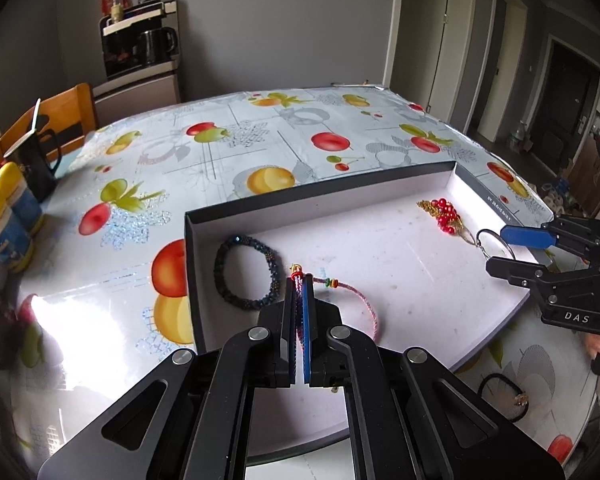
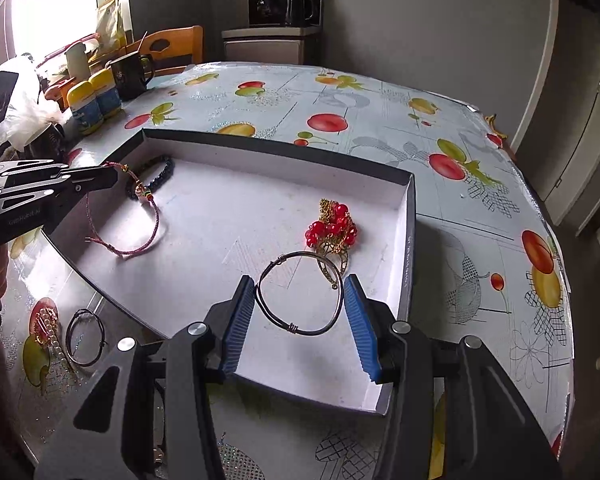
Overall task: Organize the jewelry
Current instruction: 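Carry the pink bracelet and silver bangle into the black box, then open both grippers to release the bracelets inside the box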
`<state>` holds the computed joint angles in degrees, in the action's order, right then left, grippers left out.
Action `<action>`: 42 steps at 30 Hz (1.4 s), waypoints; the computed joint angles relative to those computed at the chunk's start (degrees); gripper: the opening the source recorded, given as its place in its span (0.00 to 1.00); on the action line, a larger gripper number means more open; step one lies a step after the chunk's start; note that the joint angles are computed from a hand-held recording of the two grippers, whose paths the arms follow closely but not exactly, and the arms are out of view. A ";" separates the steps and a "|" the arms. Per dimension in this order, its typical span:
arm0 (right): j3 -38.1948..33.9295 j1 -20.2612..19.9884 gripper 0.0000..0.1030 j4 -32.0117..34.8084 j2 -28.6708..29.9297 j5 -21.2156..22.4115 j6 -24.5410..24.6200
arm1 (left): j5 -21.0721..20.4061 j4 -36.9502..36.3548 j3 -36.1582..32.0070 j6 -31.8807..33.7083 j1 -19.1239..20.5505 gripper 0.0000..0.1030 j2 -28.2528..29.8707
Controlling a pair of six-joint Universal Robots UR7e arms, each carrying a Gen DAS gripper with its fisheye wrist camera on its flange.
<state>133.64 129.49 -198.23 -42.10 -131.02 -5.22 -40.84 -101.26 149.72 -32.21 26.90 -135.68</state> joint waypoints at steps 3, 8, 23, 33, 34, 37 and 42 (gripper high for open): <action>-0.65 -0.08 0.45 2.89 -0.22 -0.08 0.79 | -0.98 0.61 0.19 0.50 0.02 0.02 -0.29; -1.16 -0.26 0.45 4.69 -0.15 0.30 2.27 | -1.48 0.00 0.64 1.31 0.76 0.02 0.51; -2.12 -0.82 0.45 7.47 -0.18 0.49 4.19 | -0.96 -1.15 1.26 2.09 2.35 0.04 2.90; -0.71 0.08 0.57 4.01 -1.04 1.76 3.93 | -0.52 -1.74 1.97 2.42 0.53 0.31 0.59; -0.35 0.36 0.62 2.88 -1.21 2.10 3.64 | -0.36 -1.57 2.01 2.23 0.23 0.33 0.26; 0.86 1.13 0.63 0.41 -2.01 2.79 3.70 | 0.59 -0.31 2.25 1.42 -1.41 0.48 -1.47; 3.67 2.71 0.74 -5.62 -2.78 2.65 4.63 | 1.99 2.07 2.32 -0.23 -3.17 0.62 -3.10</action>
<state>137.30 132.20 -203.85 -44.88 -128.37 -0.59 -38.85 -99.19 152.04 -32.44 23.73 -138.78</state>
